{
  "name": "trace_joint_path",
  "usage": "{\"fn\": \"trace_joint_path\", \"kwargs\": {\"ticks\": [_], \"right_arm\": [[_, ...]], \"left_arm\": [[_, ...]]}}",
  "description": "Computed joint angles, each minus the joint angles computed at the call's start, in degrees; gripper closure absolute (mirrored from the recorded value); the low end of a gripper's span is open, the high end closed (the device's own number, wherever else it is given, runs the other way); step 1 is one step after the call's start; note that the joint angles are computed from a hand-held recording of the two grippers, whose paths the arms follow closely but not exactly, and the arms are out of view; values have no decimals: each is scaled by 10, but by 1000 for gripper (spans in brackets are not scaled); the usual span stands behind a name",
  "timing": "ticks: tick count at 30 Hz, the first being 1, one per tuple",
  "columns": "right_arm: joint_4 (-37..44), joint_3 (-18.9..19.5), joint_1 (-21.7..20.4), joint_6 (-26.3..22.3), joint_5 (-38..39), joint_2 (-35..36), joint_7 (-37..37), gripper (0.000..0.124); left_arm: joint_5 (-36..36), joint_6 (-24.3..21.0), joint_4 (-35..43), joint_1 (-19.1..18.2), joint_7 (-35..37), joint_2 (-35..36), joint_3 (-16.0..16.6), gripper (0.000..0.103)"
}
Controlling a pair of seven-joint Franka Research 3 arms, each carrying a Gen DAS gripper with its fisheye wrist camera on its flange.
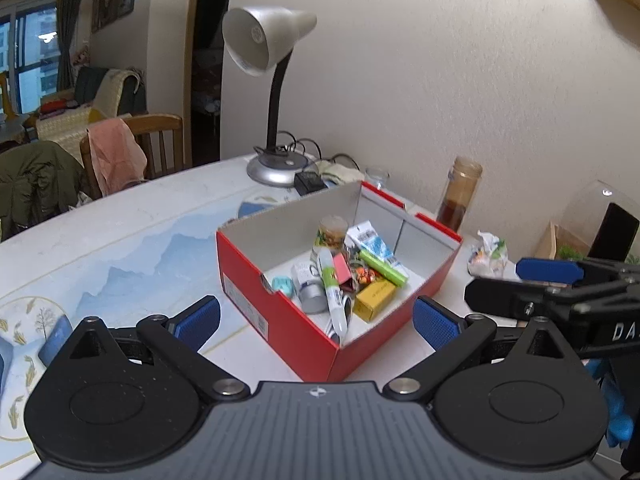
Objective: Organize rigid objects
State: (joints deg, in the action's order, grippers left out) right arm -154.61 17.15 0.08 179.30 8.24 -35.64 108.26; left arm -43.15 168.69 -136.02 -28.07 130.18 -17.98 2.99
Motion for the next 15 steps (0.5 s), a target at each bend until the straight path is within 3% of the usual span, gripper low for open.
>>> {"fn": "trace_joint_path", "kwargs": {"ticks": [15], "right_arm": [[0,28,-31,-5,-12,-6,32,21]], "left_arm": [[42,7,-8,2,-28,2,-1,0]]}}
